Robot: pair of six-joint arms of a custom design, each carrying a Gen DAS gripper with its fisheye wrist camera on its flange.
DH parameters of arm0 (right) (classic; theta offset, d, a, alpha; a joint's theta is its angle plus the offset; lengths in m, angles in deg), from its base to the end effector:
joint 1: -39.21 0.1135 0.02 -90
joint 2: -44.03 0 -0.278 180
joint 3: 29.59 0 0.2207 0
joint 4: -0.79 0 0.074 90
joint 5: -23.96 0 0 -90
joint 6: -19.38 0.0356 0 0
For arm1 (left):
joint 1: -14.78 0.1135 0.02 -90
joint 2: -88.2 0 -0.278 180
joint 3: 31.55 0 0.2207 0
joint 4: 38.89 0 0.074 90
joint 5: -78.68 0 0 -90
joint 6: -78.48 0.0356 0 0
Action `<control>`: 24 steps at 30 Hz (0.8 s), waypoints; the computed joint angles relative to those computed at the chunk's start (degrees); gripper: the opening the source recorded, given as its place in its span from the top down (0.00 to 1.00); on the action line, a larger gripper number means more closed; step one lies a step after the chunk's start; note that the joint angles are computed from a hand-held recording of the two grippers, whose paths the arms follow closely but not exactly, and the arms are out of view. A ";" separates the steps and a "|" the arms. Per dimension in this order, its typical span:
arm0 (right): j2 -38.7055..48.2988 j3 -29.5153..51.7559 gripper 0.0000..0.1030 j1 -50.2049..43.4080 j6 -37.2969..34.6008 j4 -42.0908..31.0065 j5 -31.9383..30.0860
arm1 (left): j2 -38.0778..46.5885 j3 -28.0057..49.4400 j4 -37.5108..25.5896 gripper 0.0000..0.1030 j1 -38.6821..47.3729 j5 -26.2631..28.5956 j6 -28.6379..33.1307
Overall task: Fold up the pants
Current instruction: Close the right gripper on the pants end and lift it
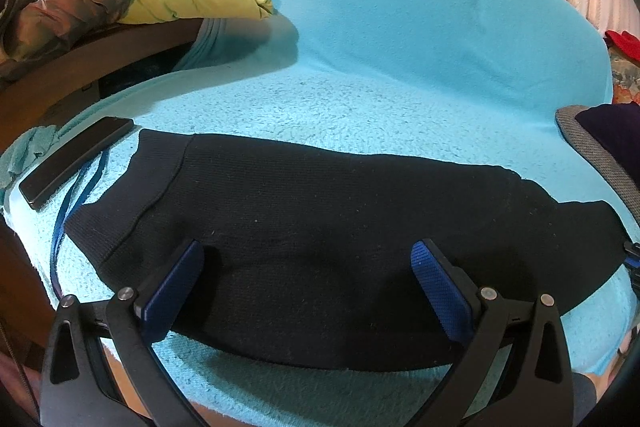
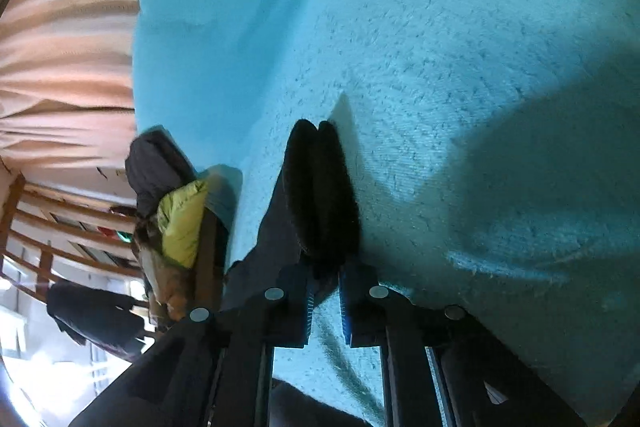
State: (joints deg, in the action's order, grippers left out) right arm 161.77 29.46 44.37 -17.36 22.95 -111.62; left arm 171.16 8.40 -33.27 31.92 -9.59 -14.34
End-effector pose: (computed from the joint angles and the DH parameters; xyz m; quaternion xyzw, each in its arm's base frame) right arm 0.3399 0.0562 0.1121 0.1764 0.8229 0.5044 0.1932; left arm 0.2243 0.0680 0.1723 -0.1488 0.8839 0.0418 0.4413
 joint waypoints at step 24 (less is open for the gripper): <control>-7.19 -4.97 0.92 5.56 -2.27 0.43 16.74 | -0.06 -0.26 0.49 0.00 0.47 0.83 -0.23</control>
